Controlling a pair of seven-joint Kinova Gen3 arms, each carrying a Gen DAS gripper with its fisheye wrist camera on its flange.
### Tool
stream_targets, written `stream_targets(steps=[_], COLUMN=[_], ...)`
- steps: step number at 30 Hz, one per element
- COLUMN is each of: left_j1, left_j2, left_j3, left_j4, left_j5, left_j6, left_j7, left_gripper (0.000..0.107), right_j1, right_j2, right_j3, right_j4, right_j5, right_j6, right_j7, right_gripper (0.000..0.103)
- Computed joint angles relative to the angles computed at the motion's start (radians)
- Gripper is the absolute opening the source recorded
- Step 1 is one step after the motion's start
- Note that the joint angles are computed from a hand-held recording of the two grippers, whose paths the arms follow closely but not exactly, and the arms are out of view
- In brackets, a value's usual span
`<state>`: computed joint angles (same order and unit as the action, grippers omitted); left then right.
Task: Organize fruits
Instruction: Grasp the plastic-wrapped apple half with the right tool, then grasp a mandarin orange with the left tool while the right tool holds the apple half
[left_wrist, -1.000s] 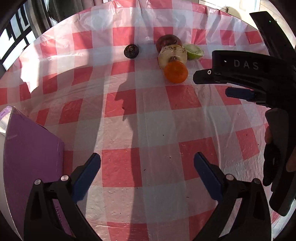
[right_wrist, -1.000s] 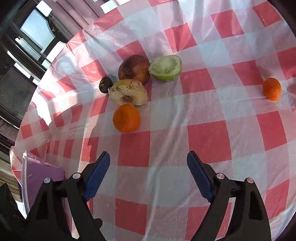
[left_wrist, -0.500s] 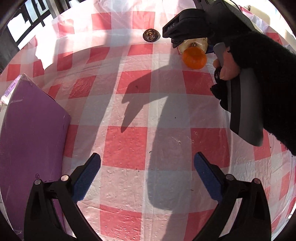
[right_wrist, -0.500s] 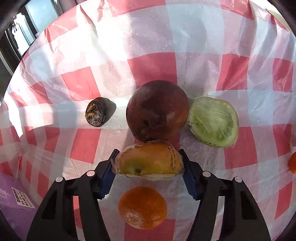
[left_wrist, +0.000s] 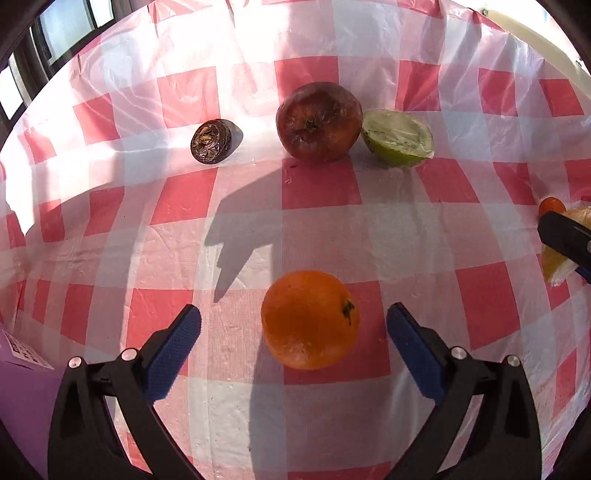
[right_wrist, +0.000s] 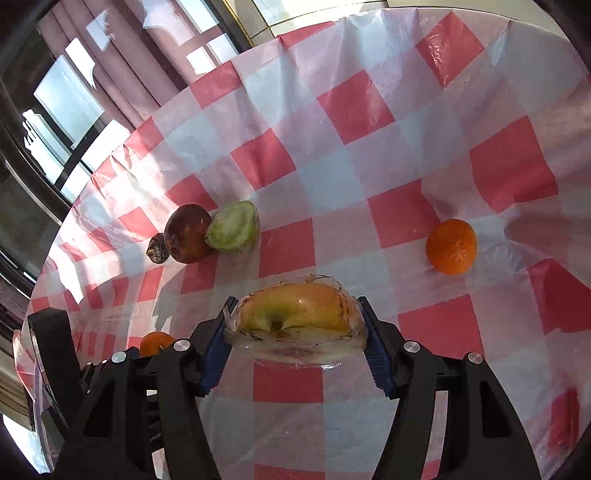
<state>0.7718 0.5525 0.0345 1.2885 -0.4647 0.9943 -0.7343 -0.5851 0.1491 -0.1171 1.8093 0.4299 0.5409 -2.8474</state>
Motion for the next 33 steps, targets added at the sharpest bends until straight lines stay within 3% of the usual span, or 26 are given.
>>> stream_targets(steps=[2, 5, 6, 7, 9, 11, 12, 13, 19, 24, 27, 29, 31, 33], left_j1=[-0.035, -0.012, -0.016, -0.026, -0.048, -0.062, -0.065, -0.050, -0.066, -0.059, -0.025, -0.013, -0.009, -0.038], left_j2=[-0.002, -0.014, -0.027, -0.043, -0.092, -0.130, -0.147, -0.160, -0.192, -0.262, -0.290, -0.302, -0.315, -0.340], left_j3=[0.027, -0.003, 0.001, 0.009, 0.021, 0.031, 0.030, 0.013, 0.067, 0.103, 0.121, 0.133, 0.143, 0.162], left_j4=[0.009, 0.029, 0.045, 0.064, 0.141, 0.204, 0.236, 0.261, 0.314, 0.399, 0.442, 0.461, 0.476, 0.501], left_j5=[0.008, 0.013, 0.023, 0.041, 0.080, 0.101, 0.103, 0.090, 0.074, 0.087, 0.044, 0.022, 0.008, 0.042], left_j6=[-0.047, -0.081, -0.088, -0.100, -0.164, -0.210, -0.234, -0.249, -0.259, -0.276, -0.263, -0.259, -0.252, -0.266], left_j7=[0.022, 0.020, 0.022, 0.024, 0.048, 0.060, 0.078, 0.107, 0.057, 0.037, 0.036, 0.034, 0.031, -0.016], left_gripper=[0.092, 0.062, 0.047, 0.045, 0.046, 0.064, 0.086, 0.090, 0.090, 0.091, 0.089, 0.087, 0.078, 0.076], right_j1=[0.008, -0.006, -0.002, 0.001, 0.005, 0.007, 0.006, 0.002, -0.028, -0.059, -0.081, -0.094, -0.109, -0.124], right_j2=[-0.041, -0.076, -0.087, -0.092, -0.094, -0.092, -0.091, -0.088, -0.068, -0.060, -0.063, -0.067, -0.070, -0.070], right_j3=[-0.013, -0.034, -0.044, -0.054, -0.072, -0.084, -0.088, -0.091, -0.097, -0.095, -0.096, -0.101, -0.109, -0.118], right_j4=[0.062, 0.125, 0.143, 0.154, 0.166, 0.171, 0.172, 0.170, 0.154, 0.136, 0.128, 0.122, 0.118, 0.111], right_j5=[-0.012, 0.005, -0.002, -0.008, -0.027, -0.047, -0.052, -0.052, -0.057, -0.051, -0.026, -0.005, 0.019, 0.042], right_j6=[0.000, -0.001, -0.006, -0.010, -0.016, -0.025, -0.029, -0.034, -0.046, -0.018, 0.015, 0.040, 0.067, 0.096], right_j7=[-0.008, -0.079, -0.089, -0.097, -0.095, -0.081, -0.074, -0.076, -0.084, -0.092, -0.135, -0.163, -0.201, -0.246], right_gripper=[0.062, 0.062, 0.062, 0.062, 0.062, 0.062, 0.062, 0.062, 0.062, 0.062, 0.062, 0.062, 0.062, 0.062])
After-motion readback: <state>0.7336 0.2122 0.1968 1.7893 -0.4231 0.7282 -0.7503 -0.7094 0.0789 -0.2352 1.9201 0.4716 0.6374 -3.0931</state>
